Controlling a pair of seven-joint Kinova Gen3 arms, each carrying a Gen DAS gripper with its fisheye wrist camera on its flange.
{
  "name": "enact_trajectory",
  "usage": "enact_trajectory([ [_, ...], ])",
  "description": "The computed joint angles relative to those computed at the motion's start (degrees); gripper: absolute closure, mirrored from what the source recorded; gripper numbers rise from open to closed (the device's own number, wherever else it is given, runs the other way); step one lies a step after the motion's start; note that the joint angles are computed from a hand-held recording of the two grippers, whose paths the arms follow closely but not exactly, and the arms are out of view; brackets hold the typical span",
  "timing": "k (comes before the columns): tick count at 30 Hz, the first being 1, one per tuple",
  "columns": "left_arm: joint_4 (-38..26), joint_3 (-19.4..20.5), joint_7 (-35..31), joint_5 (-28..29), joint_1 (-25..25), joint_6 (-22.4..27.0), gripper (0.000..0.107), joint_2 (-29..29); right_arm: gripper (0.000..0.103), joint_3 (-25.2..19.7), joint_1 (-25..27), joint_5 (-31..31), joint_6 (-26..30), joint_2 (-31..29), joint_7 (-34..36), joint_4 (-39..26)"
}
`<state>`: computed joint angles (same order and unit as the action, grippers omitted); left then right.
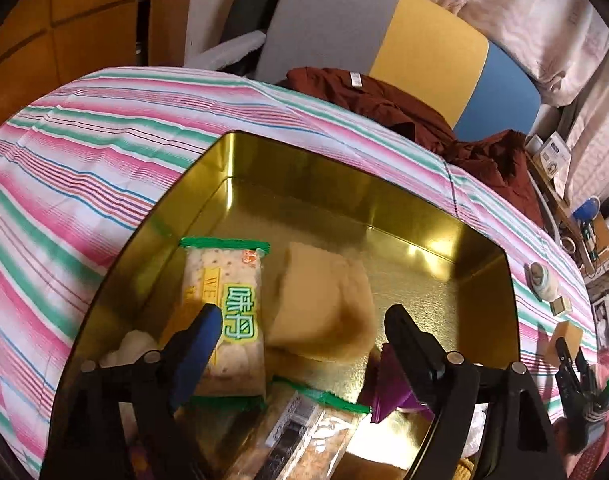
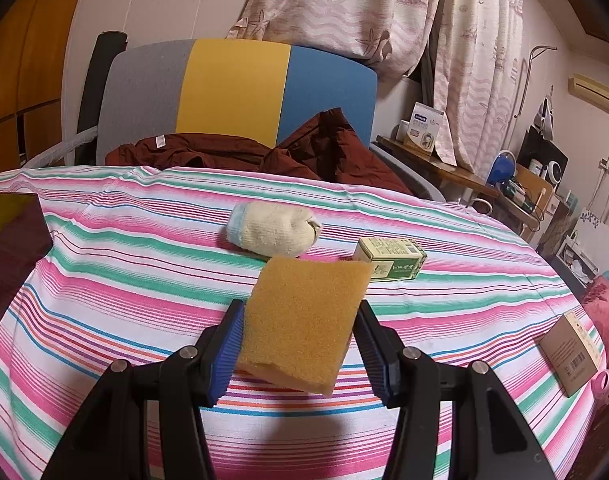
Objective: Organize objects
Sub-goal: 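Carry the sponge cake into the gold tray and open the left gripper, then lower the sponge cake into the gold tray and open the right gripper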
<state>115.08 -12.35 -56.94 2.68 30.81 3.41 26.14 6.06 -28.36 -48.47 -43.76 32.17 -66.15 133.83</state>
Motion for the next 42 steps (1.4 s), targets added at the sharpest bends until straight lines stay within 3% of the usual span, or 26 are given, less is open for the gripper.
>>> enact_trajectory([
  [5,4.7,-4.8,0.7,2.3,5.9,-5.1,0.019,-1.9,0.048,-0.1,-0.3,-0.3,-0.8,0.1,0.1,0.3],
  [11,10.0,-17.8,-4.6,9.6,21.0,-10.3,0.011,-2.8,0.048,-0.5,0.1,0.7,-1.4,-0.1,-0.6,0.7],
  [15,13.3,-22.0,-8.0,14.3,26.8,-13.8,0.007,-3.5,0.048,-1.0,0.7,2.3,-1.1,-0.8,-1.2,1.4],
  [20,17.0,-20.8,-11.0,18.4,27.3,-17.9,0.005,-4.9,0.048,-1.4,0.3,4.4,2.4,-3.8,1.0,2.0],
  [26,20.7,-17.7,-14.3,23.6,26.8,-22.4,0.005,-5.8,0.048,-5.0,1.0,12.8,5.3,-9.3,-4.9,3.7],
  [29,22.4,-16.3,-16.5,27.0,27.1,-25.0,0.005,-6.4,0.048,0.8,-5.1,19.3,9.4,-11.6,-11.6,2.8],
  [32,23.8,-14.4,-18.4,29.0,26.4,-27.1,0.005,-7.2,0.048,3.2,-8.2,23.9,16.4,-13.4,-14.7,-0.8],
  [36,25.7,-11.8,-20.8,31.7,26.0,-30.2,0.005,-7.8,0.048,-3.8,-4.3,20.8,25.7,-12.7,-8.1,-8.4],
  [39,26.3,-9.9,-22.5,33.5,25.1,-30.9,0.005,-8.1,0.048,-8.3,-0.7,21.6,32.7,-10.7,-7.5,-14.3],
  [42,26.7,-7.3,-22.5,34.0,23.0,-31.6,0.005,-8.6,0.048,-3.4,-5.1,22.8,39.7,-7.9,-8.9,-20.1],
])
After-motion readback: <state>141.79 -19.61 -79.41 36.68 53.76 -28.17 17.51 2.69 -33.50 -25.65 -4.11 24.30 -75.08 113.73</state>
